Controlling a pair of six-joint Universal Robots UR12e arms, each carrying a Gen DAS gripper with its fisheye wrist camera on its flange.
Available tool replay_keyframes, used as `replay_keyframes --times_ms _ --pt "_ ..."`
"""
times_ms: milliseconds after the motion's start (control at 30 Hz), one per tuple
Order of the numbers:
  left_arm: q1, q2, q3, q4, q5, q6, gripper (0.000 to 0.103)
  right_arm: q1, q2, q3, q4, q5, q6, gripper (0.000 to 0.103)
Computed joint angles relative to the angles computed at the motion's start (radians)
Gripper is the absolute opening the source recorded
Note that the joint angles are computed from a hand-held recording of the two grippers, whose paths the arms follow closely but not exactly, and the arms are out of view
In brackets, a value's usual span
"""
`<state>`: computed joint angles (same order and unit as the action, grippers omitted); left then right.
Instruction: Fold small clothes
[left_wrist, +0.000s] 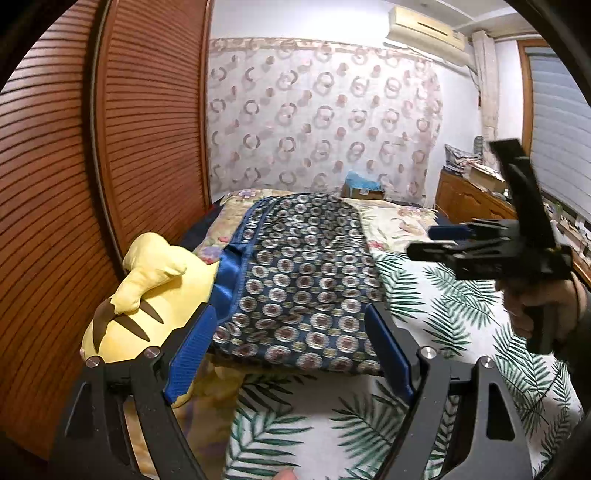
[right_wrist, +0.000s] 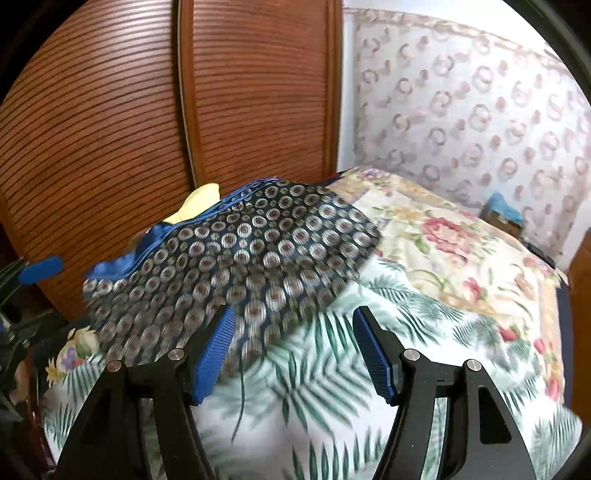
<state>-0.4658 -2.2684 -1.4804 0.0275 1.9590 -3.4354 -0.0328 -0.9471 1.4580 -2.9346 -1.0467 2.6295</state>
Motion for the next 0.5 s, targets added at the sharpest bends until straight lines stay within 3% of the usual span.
replay_keyframes --times_ms 300,500 --pt "-0.042 -0.009 0.020 0.003 -0.040 0.033 0.083 -0.058 -0.124 0.249 -0.204 -0.015 0.111 0.084" --pt "-0.073 -0.020 0.045 0.001 -0.059 0.056 0.083 -0.088 -0.189 0.380 -0.361 -0.066 0.197 0.084"
